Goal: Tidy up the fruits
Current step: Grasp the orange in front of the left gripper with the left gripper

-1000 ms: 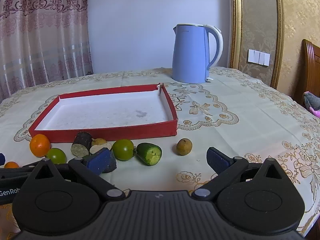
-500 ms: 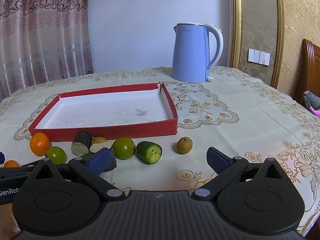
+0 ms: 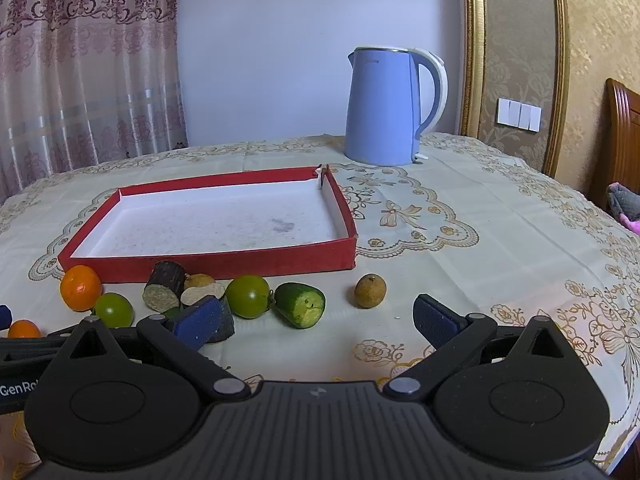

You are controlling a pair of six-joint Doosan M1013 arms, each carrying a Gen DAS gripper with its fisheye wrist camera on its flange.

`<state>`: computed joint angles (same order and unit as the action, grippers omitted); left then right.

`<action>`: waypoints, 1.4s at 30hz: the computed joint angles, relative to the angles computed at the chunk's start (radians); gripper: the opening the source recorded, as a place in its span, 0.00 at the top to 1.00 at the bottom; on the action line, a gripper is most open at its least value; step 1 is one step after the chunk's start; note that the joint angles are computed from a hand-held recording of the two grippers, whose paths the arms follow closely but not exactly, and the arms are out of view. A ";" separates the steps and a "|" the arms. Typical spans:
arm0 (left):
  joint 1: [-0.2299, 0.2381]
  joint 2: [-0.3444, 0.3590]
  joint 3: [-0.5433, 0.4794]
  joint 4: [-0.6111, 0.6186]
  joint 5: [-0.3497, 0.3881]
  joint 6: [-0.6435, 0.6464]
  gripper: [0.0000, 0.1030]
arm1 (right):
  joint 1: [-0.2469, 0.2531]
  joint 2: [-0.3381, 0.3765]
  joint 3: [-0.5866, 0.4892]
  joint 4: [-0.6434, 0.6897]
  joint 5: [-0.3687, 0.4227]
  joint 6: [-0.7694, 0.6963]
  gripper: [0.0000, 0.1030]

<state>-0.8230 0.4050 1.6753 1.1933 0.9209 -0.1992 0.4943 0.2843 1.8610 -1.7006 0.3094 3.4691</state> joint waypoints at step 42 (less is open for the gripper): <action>0.043 -0.028 0.089 -0.023 -0.034 -0.095 0.00 | -0.017 0.015 -0.001 -0.005 0.026 0.026 0.00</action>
